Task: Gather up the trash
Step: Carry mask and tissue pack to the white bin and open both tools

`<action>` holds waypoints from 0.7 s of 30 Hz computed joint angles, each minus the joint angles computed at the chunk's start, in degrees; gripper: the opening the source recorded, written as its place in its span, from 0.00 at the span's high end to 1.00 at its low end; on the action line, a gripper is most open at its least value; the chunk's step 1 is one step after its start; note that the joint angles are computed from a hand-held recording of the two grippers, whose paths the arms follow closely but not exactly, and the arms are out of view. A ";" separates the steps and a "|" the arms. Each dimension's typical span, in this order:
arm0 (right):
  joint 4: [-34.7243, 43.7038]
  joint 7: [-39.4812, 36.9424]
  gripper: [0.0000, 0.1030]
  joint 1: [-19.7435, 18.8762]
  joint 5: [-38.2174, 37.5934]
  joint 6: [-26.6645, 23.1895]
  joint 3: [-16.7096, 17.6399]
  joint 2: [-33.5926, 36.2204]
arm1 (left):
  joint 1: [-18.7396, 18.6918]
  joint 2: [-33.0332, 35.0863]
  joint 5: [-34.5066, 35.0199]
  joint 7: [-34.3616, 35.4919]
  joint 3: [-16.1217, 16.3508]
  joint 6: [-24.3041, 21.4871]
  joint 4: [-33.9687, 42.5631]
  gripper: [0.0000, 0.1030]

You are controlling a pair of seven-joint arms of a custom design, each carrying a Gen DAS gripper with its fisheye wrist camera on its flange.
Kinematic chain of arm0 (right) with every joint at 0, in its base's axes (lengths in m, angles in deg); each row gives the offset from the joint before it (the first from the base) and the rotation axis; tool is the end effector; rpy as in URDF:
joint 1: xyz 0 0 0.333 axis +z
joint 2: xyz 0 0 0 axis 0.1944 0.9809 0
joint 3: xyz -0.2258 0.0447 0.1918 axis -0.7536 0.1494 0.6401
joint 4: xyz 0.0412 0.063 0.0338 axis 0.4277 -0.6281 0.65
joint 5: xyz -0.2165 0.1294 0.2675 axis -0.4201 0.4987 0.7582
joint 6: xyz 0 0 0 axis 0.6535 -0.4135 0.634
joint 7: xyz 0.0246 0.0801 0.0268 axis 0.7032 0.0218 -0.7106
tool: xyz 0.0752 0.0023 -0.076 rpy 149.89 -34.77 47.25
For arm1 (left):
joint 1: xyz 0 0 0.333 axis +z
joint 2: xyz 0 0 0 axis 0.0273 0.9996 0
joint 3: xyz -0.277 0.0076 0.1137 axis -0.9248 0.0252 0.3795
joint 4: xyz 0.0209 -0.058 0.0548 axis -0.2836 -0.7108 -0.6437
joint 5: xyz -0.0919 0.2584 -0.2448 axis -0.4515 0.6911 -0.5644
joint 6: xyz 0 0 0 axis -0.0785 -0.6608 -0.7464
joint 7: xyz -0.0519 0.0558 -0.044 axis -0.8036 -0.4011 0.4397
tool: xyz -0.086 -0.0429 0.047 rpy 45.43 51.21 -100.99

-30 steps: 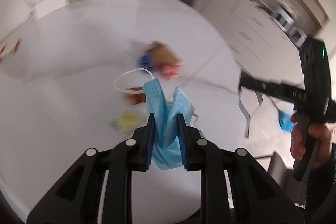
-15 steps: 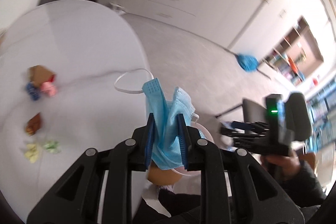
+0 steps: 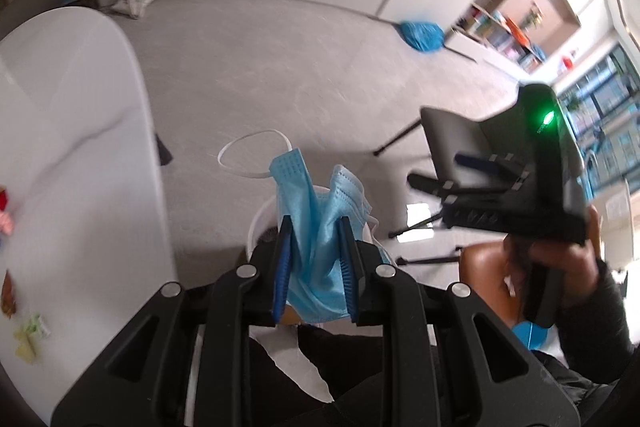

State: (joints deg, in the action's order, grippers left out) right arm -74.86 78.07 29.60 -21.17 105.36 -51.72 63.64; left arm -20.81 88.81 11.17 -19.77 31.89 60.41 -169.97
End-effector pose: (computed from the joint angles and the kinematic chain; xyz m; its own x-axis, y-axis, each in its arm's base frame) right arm 0.5744 0.2560 0.4519 0.1818 -0.9795 -0.0863 -0.9147 -0.1362 -0.3805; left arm 0.5642 -0.3654 0.4633 -0.1818 -0.9400 0.2888 -0.9247 0.0635 -0.3753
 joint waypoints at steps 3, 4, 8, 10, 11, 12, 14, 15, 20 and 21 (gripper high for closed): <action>-1.34 1.63 0.03 -0.26 -1.06 1.03 -0.71 -1.66 | 0.11 1.38 -1.14 2.06 -0.89 -1.29 1.44 0.62; -1.60 2.09 0.03 -0.31 -1.18 1.08 -0.76 -2.11 | -0.47 1.85 -0.48 1.87 -0.68 -2.27 2.24 0.47; -2.42 2.99 0.03 -0.76 -1.25 1.03 -0.94 -3.24 | -2.26 2.68 3.25 0.29 0.65 -4.01 4.23 0.12; -2.08 3.53 0.03 -0.72 -1.57 0.55 -0.94 -3.13 | -2.10 2.57 3.04 0.79 0.35 -4.04 4.48 0.08; -2.08 3.65 0.03 -0.75 -1.58 0.35 -0.93 -3.14 | -2.23 2.61 3.25 0.56 0.43 -4.34 4.75 0.08; -1.84 3.76 0.03 -0.74 -1.49 -0.05 -0.87 -3.12 | -2.35 2.55 3.48 0.34 0.50 -4.56 4.87 0.08; -1.67 3.75 0.03 -0.78 -1.20 -0.21 -0.76 -2.87 | -2.79 3.09 4.34 -0.38 0.78 -5.26 5.79 0.08; -1.49 3.73 0.03 -0.77 -1.17 -0.49 -0.73 -2.88 | -2.84 2.95 4.47 -0.64 0.80 -5.35 5.70 0.08; -0.35 3.33 0.03 -0.49 -1.09 -1.36 -0.47 -2.28 | -2.78 2.05 4.70 -2.18 0.79 -5.09 4.70 0.08; 0.02 3.23 0.03 -0.40 -1.14 -1.53 -0.42 -2.03 | -2.70 1.89 4.71 -2.40 0.80 -5.05 4.52 0.08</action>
